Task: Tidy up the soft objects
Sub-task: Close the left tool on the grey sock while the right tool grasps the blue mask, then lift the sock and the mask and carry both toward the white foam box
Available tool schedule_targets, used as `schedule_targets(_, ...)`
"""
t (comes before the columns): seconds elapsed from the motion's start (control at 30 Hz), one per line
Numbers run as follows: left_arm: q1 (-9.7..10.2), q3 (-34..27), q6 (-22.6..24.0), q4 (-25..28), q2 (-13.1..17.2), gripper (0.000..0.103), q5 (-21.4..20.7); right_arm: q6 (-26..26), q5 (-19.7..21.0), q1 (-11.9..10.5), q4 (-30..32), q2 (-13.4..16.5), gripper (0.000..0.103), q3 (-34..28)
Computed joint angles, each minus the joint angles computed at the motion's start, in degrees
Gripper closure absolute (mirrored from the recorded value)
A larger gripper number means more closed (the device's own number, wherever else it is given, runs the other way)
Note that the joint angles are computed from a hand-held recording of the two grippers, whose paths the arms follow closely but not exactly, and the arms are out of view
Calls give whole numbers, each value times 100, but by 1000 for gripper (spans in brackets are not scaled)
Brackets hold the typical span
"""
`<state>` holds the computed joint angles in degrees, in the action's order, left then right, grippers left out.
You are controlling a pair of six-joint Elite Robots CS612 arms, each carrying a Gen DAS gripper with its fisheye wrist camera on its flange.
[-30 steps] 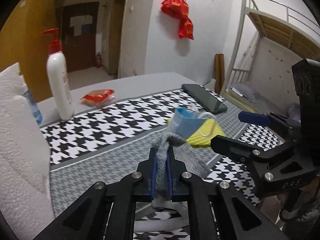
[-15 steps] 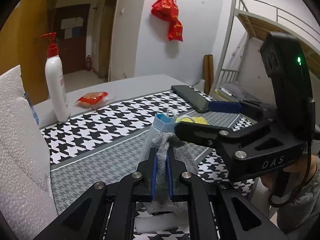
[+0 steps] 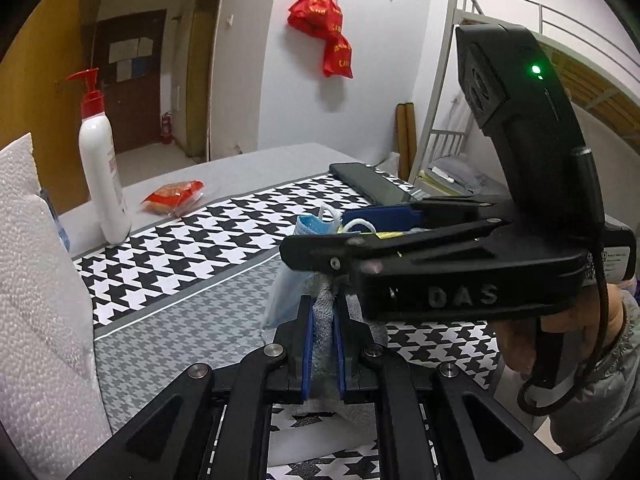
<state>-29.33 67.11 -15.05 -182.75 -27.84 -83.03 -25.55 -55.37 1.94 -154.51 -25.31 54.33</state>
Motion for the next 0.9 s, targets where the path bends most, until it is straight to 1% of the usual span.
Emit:
schedule_targets(0.03,-2,-3,7,3,1,93,6,-6,35,-1,60,10,48,-26)
schedule_targets(0.07,-4,-2,16,-3,1,93,7,-41,70,1,197,20,67,-67)
schedule_targets(0.1,-6,8,16,-28,-1,93,13,-97,87,5,304,27,79,-96)
schedule_targets(0.17,-8,25,2,-98,-8,93,47,-126,99,9,290,22,89,-70)
schedule_targets(0.27,-4,63,-39,-201,-26,93,52,-26,175,-19,-3,-17,90,22)
schedule_targets(0.3,-5,82,-38,-234,-37,93,52,59,137,-26,-159,-30,90,53)
schedule_targets(0.4,-16,198,4,-427,-86,93,99,202,102,-54,-377,-52,90,87)
schedule_targets(0.43,-18,250,-8,-475,-112,93,131,258,26,-62,-515,-74,90,134)
schedule_targets(0.57,-35,451,-113,-611,-228,93,326,466,-69,-114,-860,-128,90,242)
schedule_targets(0.63,-70,568,-95,-684,-298,93,533,556,-152,-136,-1020,-165,90,308)
schedule_targets(0.73,-97,650,-138,-713,-364,93,695,636,-165,-172,-1176,-223,90,400)
schedule_targets(0.9,-135,716,-218,-747,-423,93,922,597,-57,-212,-1507,-381,90,663)
